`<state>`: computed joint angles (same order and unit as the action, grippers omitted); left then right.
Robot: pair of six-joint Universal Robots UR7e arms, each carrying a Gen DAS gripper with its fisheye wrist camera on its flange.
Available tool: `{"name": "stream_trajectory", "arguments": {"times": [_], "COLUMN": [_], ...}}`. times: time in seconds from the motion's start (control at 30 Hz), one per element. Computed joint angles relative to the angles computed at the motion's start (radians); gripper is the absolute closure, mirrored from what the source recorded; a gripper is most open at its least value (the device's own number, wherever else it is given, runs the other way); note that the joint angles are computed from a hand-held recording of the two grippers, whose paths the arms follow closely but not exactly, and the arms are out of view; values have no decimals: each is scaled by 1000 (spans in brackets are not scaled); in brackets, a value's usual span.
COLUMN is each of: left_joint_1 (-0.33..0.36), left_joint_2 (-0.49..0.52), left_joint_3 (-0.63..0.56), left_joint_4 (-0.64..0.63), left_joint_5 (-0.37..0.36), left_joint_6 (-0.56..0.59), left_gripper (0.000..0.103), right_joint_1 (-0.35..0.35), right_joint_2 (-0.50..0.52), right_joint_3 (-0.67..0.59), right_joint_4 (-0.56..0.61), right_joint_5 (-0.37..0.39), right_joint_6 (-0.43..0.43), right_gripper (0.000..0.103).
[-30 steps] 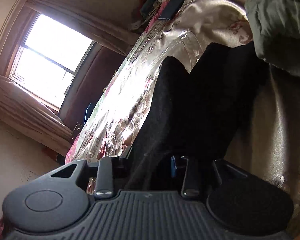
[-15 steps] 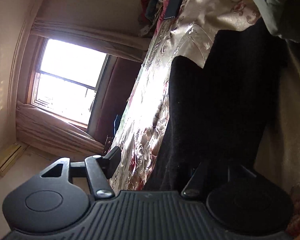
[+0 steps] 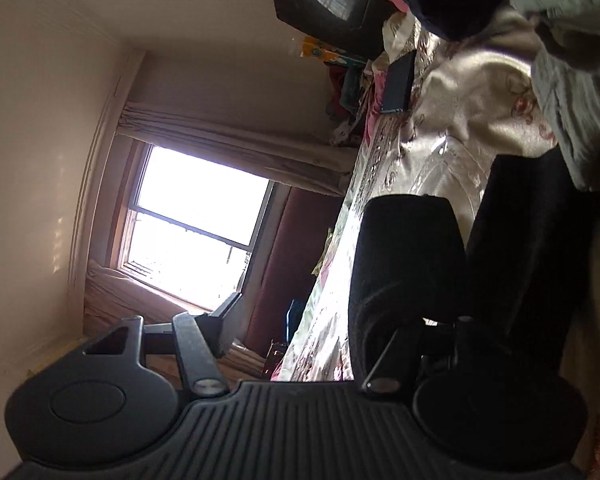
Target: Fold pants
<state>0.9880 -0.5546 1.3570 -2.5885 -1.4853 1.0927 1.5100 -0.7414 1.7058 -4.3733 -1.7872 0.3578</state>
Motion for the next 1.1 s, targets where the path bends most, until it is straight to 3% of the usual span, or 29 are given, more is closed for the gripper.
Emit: {"name": "stream_trajectory", "arguments": {"times": [0.07,0.1,0.17,0.2,0.27,0.47,0.53,0.57,0.67,0.77,0.83,0.9,0.97,1.03,1.1], "left_joint_1": [0,0,0,0,-3,-4,-2,0,2,4,6,9,12,15,19], "left_joint_2": [-3,-1,3,4,3,6,8,10,11,11,11,11,11,10,6], "left_joint_3": [3,-1,-7,-8,-4,-10,-17,-20,-15,-12,-12,-15,-17,-20,-19], "left_joint_4": [3,7,11,11,8,12,21,22,11,4,4,8,10,14,12], "left_joint_5": [1,3,5,7,10,10,7,5,0,-6,-10,-16,-23,-31,-40], "left_joint_6": [0,0,-5,-7,-9,-8,-5,-2,1,-9,-19,-27,-29,-33,-37], "left_gripper": [76,76,76,76,76,76,76,76,76,76,76,76,76,76,75], "right_joint_1": [48,54,49,48,24,-42,-38,-23,24,34,24,7,-11,-29,-8], "right_joint_2": [18,23,15,5,-22,-70,-70,-74,-107,-113,-112,-114,-128,-144,-145], "right_joint_3": [-32,-35,-18,-16,16,104,114,112,86,49,22,-3,-4,10,18], "right_joint_4": [-39,-59,-65,-35,38,139,112,126,294,398,425,478,532,548,480], "right_joint_5": [-118,-130,-165,-217,-249,-214,-201,-231,-375,-440,-444,-464,-456,-406,-376], "right_joint_6": [-190,-234,-257,-258,-189,101,103,70,18,16,25,76,156,225,154], "right_gripper": [41,41,41,41,41,41,41,41,41,41,41,52,95,97,97]}}
